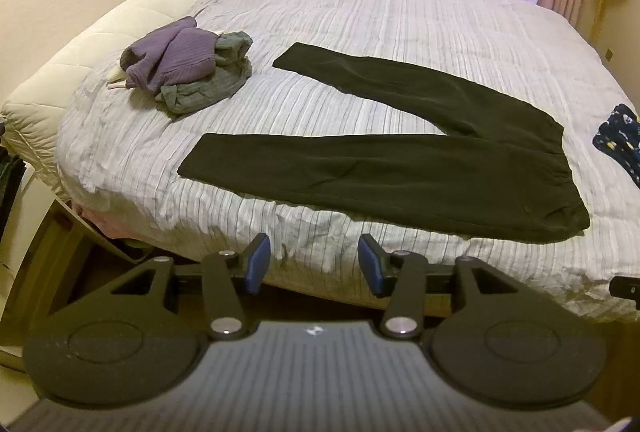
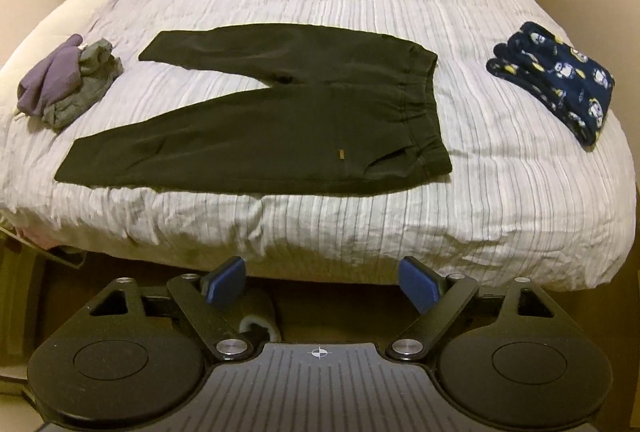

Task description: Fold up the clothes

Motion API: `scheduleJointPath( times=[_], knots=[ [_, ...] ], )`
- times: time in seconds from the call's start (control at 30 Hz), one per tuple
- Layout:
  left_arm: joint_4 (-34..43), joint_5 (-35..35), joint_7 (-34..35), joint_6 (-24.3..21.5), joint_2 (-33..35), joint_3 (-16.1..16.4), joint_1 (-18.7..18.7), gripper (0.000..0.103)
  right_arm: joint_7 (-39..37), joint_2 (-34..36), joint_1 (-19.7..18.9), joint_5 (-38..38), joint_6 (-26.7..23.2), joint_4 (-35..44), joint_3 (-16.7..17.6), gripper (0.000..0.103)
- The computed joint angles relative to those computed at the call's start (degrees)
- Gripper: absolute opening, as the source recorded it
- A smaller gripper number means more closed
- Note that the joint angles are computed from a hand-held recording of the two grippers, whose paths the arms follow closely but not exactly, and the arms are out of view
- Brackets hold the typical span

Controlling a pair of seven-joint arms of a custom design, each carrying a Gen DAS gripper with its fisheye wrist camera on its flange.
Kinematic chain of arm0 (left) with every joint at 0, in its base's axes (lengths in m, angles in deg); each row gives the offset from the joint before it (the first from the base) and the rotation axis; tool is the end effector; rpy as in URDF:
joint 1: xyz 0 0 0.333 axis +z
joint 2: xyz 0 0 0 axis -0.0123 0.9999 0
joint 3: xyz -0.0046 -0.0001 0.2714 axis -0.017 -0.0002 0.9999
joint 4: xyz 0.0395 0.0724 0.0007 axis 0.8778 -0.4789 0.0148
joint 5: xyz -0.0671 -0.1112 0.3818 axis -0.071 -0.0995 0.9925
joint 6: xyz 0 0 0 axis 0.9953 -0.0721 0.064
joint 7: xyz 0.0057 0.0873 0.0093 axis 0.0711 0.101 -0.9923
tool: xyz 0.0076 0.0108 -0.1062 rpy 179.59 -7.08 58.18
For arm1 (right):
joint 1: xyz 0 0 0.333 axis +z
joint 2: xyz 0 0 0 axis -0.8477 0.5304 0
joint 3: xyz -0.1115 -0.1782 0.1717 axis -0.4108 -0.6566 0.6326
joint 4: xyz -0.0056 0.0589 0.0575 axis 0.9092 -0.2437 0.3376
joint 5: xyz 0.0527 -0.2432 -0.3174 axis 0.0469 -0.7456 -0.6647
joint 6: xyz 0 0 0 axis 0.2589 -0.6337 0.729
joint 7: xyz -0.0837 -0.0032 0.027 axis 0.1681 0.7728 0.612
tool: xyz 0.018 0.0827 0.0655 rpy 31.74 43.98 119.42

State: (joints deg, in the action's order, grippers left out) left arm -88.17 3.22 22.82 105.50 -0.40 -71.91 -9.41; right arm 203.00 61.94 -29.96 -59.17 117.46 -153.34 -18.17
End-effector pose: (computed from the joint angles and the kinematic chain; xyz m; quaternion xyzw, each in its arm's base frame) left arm 0.5527 -0.1628 0.7039 -0.7649 0.5578 -0.1402 0.2901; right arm 0.5230 0.3469 0.6969 -0.7237 0.6454 -0.1138 0.2161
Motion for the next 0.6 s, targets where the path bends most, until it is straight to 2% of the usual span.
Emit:
scheduleJointPath(
  times=[0.3, 0.6],
  knots=[
    [-2.79, -1.36, 0.72, 1.74, -1.87, -0.24, 0.53, 0.046, 0.4, -0.84, 0.57, -0.6, 0.19, -1.12, 0.27, 0.087],
    [-3.23, -1.07, -0.15, 1.07, -2.06, -0.88, 0.22, 0.046, -0.13, -2.58, -0.12, 0.27, 0.75, -3.55, 0.37, 0.087]
  ],
)
